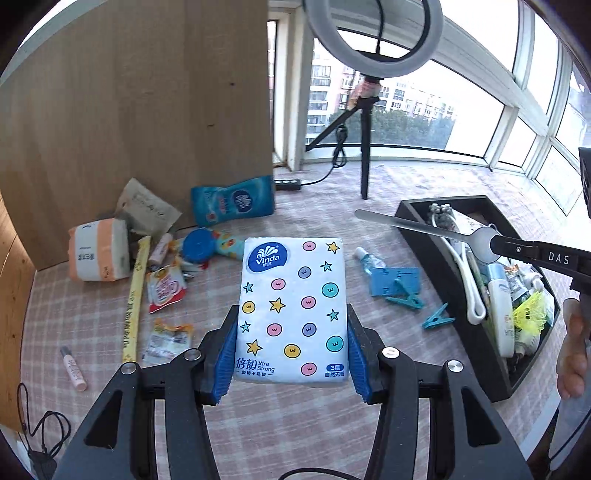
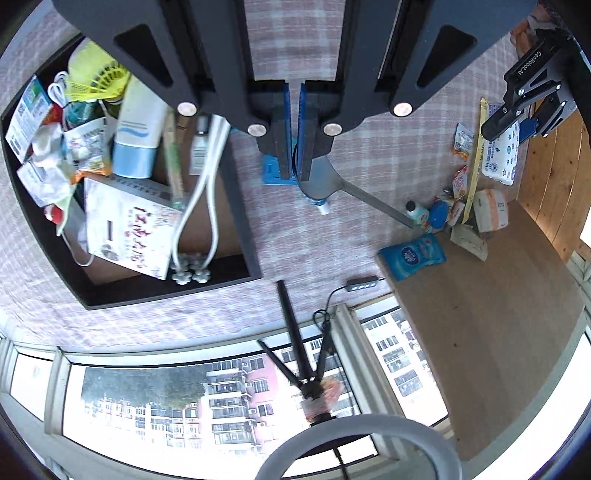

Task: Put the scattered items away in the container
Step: 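Carry the tissue pack and spoon over the black tray and release both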

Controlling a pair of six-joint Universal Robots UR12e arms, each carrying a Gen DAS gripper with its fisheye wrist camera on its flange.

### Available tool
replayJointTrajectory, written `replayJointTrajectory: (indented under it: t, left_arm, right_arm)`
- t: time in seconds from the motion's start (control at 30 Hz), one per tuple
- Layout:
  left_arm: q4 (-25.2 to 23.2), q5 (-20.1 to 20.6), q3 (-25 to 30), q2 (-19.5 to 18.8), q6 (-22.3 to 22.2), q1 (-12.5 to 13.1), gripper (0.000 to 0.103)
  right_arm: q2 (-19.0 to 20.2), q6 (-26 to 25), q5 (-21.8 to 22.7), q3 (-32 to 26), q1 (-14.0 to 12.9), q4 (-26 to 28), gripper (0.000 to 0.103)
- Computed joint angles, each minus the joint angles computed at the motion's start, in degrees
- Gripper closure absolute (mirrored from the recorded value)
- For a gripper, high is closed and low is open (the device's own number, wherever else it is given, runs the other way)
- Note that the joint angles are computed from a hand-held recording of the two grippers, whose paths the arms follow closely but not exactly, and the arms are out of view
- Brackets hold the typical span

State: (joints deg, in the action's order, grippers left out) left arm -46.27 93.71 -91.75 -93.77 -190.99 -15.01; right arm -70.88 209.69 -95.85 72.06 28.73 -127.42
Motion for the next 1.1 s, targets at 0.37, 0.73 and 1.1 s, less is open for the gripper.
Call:
replayJointTrajectory:
  t: [0.37,0.73,1.1]
  left_arm:
    - [0.35,-3.03,10.5,-8.65,2.18,-8.45,0.054]
    - [-2.4,-4.58,20.93,-16.0,5.79,-13.89,0.054]
    - [-4.19,-2.82,25.52,-19.0,9.15,-16.46,0.034]
  right_arm:
    - [-9.38,5.02,-4.08,10.87,-6.48,-0.93,0.1]
    - [-13.76,7.48,-5.28,15.86,-10.73,-0.98,0.1]
    - [-15.26,8.56,-4.6,17.63,-12.14,-3.18,0.055]
